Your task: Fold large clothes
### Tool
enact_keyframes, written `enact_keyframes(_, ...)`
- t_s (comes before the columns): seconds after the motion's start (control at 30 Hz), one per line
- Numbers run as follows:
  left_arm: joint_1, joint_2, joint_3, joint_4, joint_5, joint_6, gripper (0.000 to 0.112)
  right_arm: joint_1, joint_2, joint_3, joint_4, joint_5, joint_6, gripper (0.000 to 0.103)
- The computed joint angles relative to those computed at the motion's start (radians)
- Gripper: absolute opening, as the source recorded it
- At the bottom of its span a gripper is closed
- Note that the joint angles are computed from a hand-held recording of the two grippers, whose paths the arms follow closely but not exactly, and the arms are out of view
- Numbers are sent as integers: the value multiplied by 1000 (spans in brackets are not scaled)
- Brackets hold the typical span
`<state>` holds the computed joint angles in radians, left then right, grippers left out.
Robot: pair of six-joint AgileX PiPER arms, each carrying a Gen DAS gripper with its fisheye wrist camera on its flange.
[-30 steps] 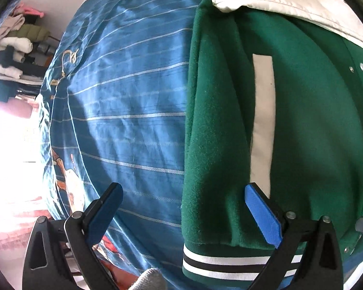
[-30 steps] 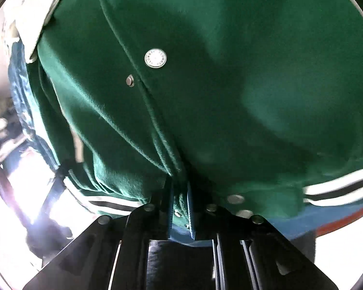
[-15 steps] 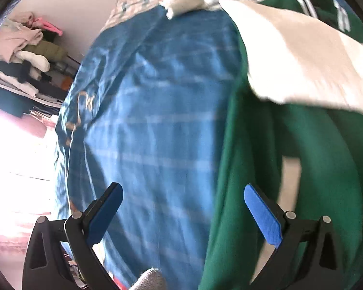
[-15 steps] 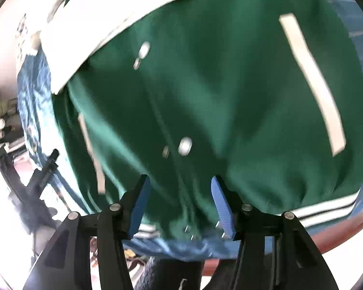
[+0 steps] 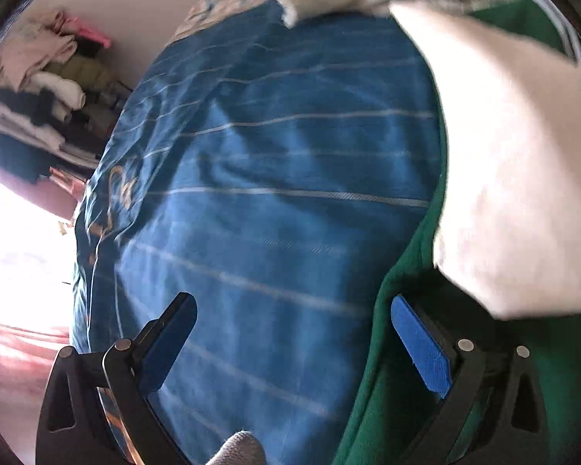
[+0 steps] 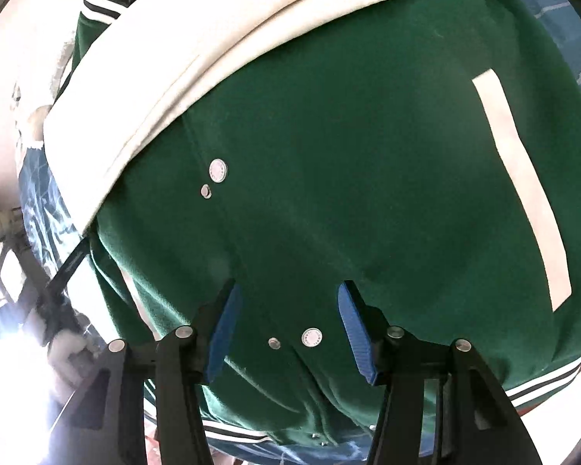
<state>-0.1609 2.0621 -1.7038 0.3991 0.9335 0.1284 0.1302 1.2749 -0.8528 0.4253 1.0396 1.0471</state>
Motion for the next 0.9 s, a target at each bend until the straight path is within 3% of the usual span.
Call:
enact_keyframes(0.07,-22,-59,89,40,-48,-4,103,-35,-32,47,74,-28,-65,55)
enact_keyframes(0.13,-50,-43,160,211,-115,-82,103,-18,11,67,160,-103,-143,55)
enact_keyframes(0.2,-41,29,125,274,-78,-121,103,5,37,86,216,-120,-180,55)
enact_keyframes(0.33,31,46,22,164,-9,-33,103,53,32,96,235,-145,-155,55)
enact_keyframes(0.43,73,-61,66,58,3,84,103,33,2,135,266,-139,-198,55)
enact_keyframes(0.5,101,-133,107,-23,51,173,103,32,-12,157,285,-142,-201,55)
enact_keyframes(0.6,128,-245,230,-47,58,244,103,35,-62,145,284,-104,-165,55)
enact_keyframes(0.7,136,-342,433,57,-32,249,103,130,-36,116,330,-156,-176,55)
enact_keyframes(0.73,140,-367,523,140,-97,222,103,168,-9,117,361,-183,-196,55)
enact_keyframes(0.8,177,-364,642,294,-167,180,103,224,45,110,349,-144,-171,55)
enact_keyframes(0.9,259,-309,581,244,-128,191,103,298,106,104,359,-136,-140,55)
